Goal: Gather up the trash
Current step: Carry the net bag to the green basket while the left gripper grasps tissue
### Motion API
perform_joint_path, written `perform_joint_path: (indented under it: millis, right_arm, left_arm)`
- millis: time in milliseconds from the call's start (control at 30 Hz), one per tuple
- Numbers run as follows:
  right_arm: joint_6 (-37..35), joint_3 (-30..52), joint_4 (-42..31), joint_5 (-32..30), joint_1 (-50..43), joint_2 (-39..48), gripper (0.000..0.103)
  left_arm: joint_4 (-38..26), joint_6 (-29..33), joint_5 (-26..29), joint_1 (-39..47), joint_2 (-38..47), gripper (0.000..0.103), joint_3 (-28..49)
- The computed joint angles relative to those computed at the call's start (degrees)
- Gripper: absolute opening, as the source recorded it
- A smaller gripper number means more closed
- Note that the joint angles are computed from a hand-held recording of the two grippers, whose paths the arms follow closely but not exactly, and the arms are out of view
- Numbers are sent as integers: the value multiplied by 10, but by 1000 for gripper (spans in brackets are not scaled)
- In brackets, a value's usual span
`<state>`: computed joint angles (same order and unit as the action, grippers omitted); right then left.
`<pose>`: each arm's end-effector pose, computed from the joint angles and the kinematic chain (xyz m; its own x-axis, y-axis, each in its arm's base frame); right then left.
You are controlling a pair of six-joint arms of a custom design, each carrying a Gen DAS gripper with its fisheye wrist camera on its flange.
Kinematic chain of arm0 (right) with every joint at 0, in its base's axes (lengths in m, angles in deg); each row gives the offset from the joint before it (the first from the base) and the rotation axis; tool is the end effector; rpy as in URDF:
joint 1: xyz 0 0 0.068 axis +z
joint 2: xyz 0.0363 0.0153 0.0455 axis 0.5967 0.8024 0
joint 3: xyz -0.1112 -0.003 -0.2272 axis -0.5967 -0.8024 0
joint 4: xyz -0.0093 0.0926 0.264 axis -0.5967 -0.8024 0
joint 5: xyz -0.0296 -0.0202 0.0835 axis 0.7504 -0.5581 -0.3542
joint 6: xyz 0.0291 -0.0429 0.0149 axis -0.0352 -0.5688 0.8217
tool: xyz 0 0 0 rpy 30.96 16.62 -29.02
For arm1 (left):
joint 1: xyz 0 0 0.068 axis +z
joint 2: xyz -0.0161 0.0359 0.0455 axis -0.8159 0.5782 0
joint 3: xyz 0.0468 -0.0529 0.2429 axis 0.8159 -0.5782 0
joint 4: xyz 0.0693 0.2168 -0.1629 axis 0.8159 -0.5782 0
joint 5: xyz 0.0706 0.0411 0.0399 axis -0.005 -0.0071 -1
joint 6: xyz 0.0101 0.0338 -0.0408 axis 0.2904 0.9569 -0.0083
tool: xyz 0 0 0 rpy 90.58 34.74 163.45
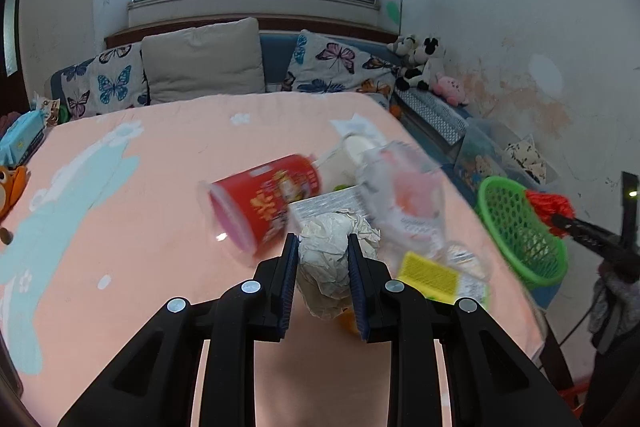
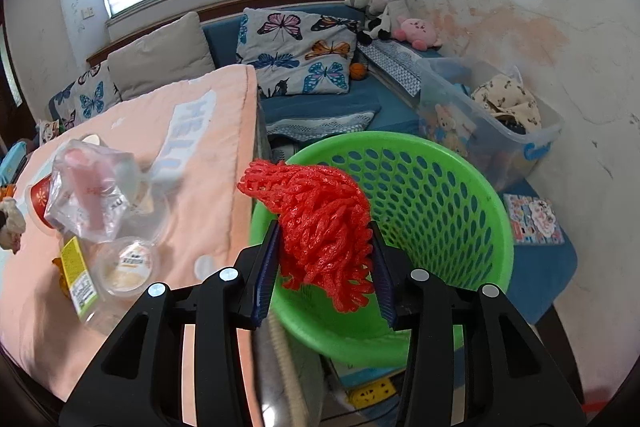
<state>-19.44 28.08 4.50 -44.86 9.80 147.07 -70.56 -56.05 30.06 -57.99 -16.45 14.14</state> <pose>0.2788 -0.1298 0.2019 -0.6712 0.1319 -0.7295 0.1292 0.9898 0.0601 0.2874 -0.0237 0.2414 -0.6514 0.0215 -0.7585 0.1988 0.9695 -0.1433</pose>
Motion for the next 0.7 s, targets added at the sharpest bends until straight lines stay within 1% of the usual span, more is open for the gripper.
perform_joint_path:
  millis: [100,167,300,333,433,533,700]
  right_arm:
    - [-15,20,7,-15,-15,34,48]
    - [-23,30,6,-23,-24,47,57]
    - [-43,39,12,-35,-47,65,63]
    - [-44,40,15,-41,-55,69,67]
    - [-49,42,16,-54,-74,76,69]
    - [-53,41,14,-62,-91,77,72]
    - [-66,38,11,-72,-114,71,74]
  left_arm:
    - [-4,-25,-9,-33,7,24,14]
    - [-5,-37,-23,-63,20,24,31]
    - [-3,-47,-49,-120,55,24,66]
    - [-3,-48,-55,-137,68,24,79]
    - [-3,-47,-68,-173,103,24,116]
    - [-5,-52,-67,-201,142,24,157]
    - [-5,-62,-64,-239,209,24,223]
